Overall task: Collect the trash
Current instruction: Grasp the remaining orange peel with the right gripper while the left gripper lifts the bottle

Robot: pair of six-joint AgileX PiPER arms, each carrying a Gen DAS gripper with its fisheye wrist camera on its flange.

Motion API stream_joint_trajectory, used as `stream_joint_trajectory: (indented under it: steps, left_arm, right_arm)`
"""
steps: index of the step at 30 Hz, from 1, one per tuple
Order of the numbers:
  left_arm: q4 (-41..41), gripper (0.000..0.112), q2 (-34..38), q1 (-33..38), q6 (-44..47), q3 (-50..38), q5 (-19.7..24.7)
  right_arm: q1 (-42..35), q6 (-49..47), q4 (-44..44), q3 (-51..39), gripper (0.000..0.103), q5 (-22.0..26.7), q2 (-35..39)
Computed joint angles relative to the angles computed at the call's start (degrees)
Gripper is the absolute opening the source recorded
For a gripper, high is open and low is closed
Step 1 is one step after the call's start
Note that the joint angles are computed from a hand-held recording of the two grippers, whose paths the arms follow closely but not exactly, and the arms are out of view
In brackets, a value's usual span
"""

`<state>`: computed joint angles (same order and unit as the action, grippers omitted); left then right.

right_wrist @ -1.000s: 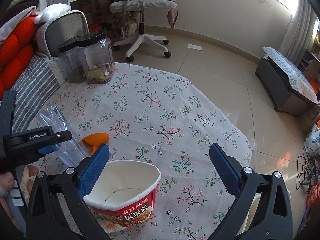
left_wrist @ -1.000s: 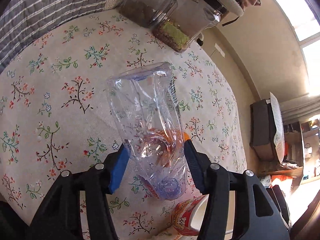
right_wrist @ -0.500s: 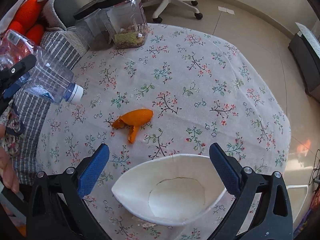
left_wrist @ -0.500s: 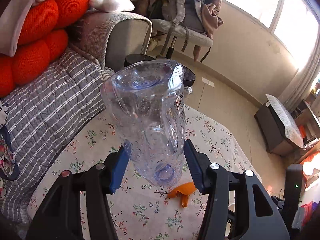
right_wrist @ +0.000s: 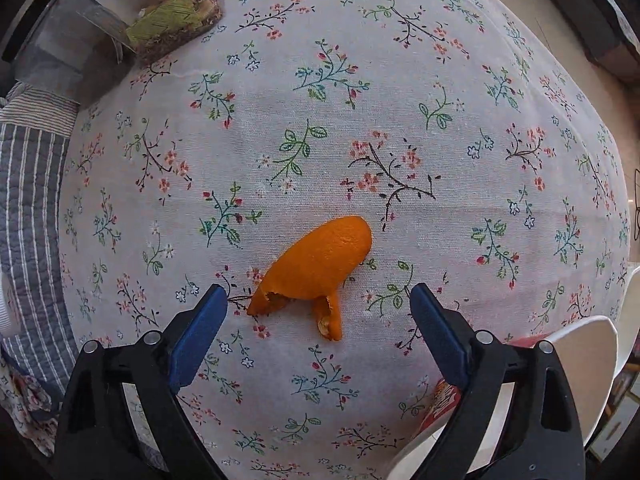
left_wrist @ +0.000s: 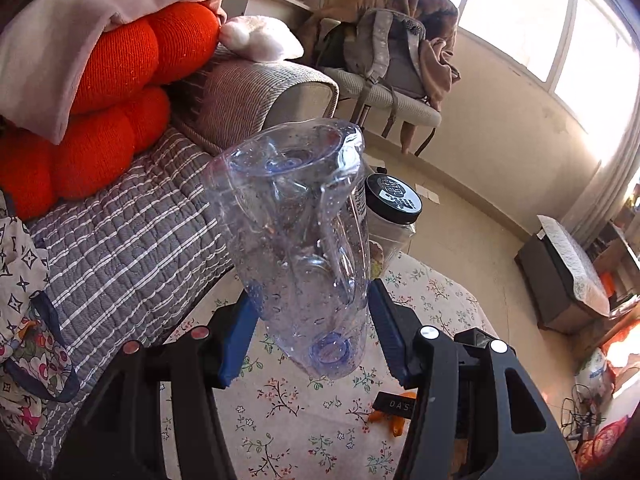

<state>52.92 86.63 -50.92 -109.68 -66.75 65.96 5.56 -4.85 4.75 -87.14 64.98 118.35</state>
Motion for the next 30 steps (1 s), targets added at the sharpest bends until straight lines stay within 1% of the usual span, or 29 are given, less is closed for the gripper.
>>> stream_joint_trajectory:
  steps: [1, 3, 4, 5, 7, 9, 12, 15, 17, 21, 24, 27, 30]
  left_arm:
    - [-0.1, 0.055, -0.2, 0.1, 0.1, 0.1, -0.3]
    - [0.0, 0.055, -0.4, 0.1, 0.0, 0.3, -0.8]
    - [0.0, 0.055, -0.5, 0.1, 0.2, 0.4, -0.9]
    - [-0.1, 0.055, -0.7, 0.1, 0.3, 0.5, -0.9]
    - [-0.4, 0.055, -0.9, 0.2, 0.2, 0.7, -1.1]
    - [-0.8, 0.055, -1.3, 0.4, -0.2, 1.1, -1.2]
    - [-1.1, 0.055, -1.4, 0.4, -0.3, 1.1, -1.1]
    - [-1.2, 0.055, -1.0, 0.2, 0.0, 0.6, -0.7]
    - [-1.5, 0.055, -0.7, 0.3, 0.3, 0.3, -0.8]
    - [-2.2, 0.055, 0.5, 0.7, 1.5, -1.1, -0.6]
    - [-2.4, 0.055, 1.9, 0.6, 2.4, -2.6, -0.1]
    - [-2.1, 0.055, 3.2, 0.1, 2.9, -4.1, 0.5]
    - [-1.2, 0.055, 4.7, -0.7, 3.1, -5.8, 1.4]
  right_arm:
    - [-0.1, 1.0, 0.5, 0.0, 0.082, -0.1, 0.4]
    - [-0.2, 2.4, 1.6, 0.1, 0.075, -0.1, 1.0]
    - [0.0, 2.9, 1.6, 0.5, 0.068, -0.4, 1.2]
    - [0.3, 3.3, 1.2, 1.2, 0.063, -1.2, 1.2]
    - [1.3, 4.1, -0.2, 3.5, 0.063, -4.2, 0.0]
    - [2.3, 4.7, -1.2, 5.3, 0.055, -6.5, -1.2]
    - [2.1, 2.7, -0.1, 6.0, 0.025, -7.4, -2.5]
    - [2.0, 0.0, 1.1, 6.6, 0.021, -9.1, -4.4]
    - [1.6, -2.5, 2.0, 8.6, 0.02, -11.4, -6.8]
    - [0.4, -7.6, 4.8, 11.6, 0.019, -14.5, -11.8]
    - [-1.1, -12.2, 7.8, 15.0, 0.019, -17.0, -17.5]
    - [-5.6, -18.9, 12.4, 14.1, 0.019, -17.2, -20.0]
    - [-8.4, -23.0, 15.4, 12.8, 0.019, -20.1, -20.7]
